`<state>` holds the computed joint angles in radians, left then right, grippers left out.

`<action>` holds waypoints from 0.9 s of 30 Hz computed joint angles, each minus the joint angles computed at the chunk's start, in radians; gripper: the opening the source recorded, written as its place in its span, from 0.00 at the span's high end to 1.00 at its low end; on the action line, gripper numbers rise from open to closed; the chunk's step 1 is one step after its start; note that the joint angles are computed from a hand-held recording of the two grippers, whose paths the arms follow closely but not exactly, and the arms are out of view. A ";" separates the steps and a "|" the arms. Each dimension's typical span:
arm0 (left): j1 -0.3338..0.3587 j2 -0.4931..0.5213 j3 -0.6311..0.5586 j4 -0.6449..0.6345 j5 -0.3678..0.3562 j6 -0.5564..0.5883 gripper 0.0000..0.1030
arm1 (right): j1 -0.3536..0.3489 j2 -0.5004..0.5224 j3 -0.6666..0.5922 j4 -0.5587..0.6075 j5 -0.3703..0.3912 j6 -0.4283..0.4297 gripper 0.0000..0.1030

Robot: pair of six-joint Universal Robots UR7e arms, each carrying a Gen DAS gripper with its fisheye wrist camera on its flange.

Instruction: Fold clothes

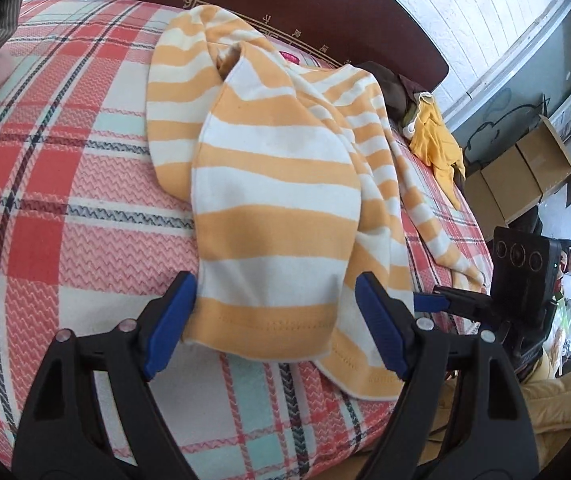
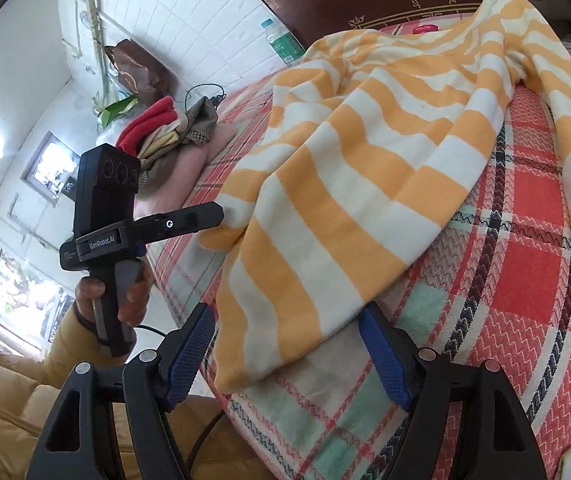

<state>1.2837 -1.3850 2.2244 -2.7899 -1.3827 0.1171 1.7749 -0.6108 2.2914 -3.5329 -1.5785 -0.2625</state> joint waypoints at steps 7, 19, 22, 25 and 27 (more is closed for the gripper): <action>-0.009 0.002 -0.009 0.040 0.003 -0.068 0.73 | -0.014 0.006 -0.016 0.018 -0.013 0.003 0.94; 0.047 -0.172 -0.013 0.161 -0.266 -0.088 0.80 | -0.133 -0.252 0.225 -0.181 0.193 -0.040 0.96; 0.040 -0.176 0.014 0.145 -0.169 -0.091 0.74 | -0.113 -0.271 0.217 -0.153 0.094 -0.022 0.89; 0.016 -0.171 0.048 0.085 -0.064 -0.085 0.25 | -0.090 -0.250 0.193 -0.091 0.000 0.003 0.34; 0.013 -0.158 0.057 0.066 -0.060 -0.082 0.15 | -0.118 -0.236 0.194 -0.051 0.038 0.000 0.25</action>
<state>1.2963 -1.5428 2.2815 -2.7238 -1.4426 0.0353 1.6569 -0.8471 2.4856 -3.5840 -1.5404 -0.2622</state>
